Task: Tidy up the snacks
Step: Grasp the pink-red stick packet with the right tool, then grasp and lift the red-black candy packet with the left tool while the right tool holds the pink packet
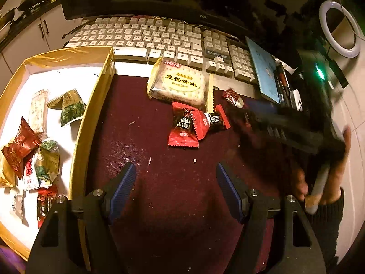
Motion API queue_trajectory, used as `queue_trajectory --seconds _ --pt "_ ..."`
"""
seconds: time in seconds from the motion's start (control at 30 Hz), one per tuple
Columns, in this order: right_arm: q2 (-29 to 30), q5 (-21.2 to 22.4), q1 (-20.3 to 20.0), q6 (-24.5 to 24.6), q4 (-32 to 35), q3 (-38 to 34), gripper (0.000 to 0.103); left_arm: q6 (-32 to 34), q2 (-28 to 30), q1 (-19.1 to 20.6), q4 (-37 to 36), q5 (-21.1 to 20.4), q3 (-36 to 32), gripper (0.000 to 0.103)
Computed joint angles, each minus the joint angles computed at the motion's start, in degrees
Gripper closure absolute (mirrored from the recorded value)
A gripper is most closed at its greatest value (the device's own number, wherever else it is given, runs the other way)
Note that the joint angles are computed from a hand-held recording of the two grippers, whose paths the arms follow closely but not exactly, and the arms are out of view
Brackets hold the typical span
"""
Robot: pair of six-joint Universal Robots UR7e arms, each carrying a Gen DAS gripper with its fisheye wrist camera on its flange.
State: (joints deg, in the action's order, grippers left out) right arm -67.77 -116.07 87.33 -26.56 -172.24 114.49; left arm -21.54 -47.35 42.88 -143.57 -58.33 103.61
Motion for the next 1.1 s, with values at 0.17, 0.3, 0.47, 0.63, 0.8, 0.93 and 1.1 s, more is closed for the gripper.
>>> queue_trajectory --seconds 0.17,0.3,0.47,0.63,0.8,0.93,1.1 --pt "-1.5 1.1 0.7 1.4 -2.7 4.0 0.053 1.4 0.5 0.4 -0.4 -0.8 -0.4 0.031" --pt "1.4 -1.4 0.7 6.2 -5.9 1.7 0.056 2.5 1.0 -0.3 -1.0 0.2 -1.0 0.031" --pt "3.2 -6.5 1.8 6.1 -12.4 2.5 0.082 9.8 4.1 -2.1 -1.3 3.8 -3.8 0.031" --pt "-5.0 2.8 -2.1 12.2 -16.7 11.8 0.103 17.8 9.9 -2.7 1.6 9.0 -8.9 0.031" --pt "-8.2 11.8 -6.5 14.6 -19.9 16.7 0.101 28.6 14.2 -3.9 0.0 9.8 -11.9 0.032" --pt "-7.0 13.3 -6.9 14.7 -21.3 15.8 0.096 29.9 17.8 -3.5 5.0 12.6 -16.0 0.055" --pt "-8.4 16.6 -8.6 15.9 -20.2 16.7 0.087 28.5 16.3 -3.1 5.8 9.6 -15.2 0.086"
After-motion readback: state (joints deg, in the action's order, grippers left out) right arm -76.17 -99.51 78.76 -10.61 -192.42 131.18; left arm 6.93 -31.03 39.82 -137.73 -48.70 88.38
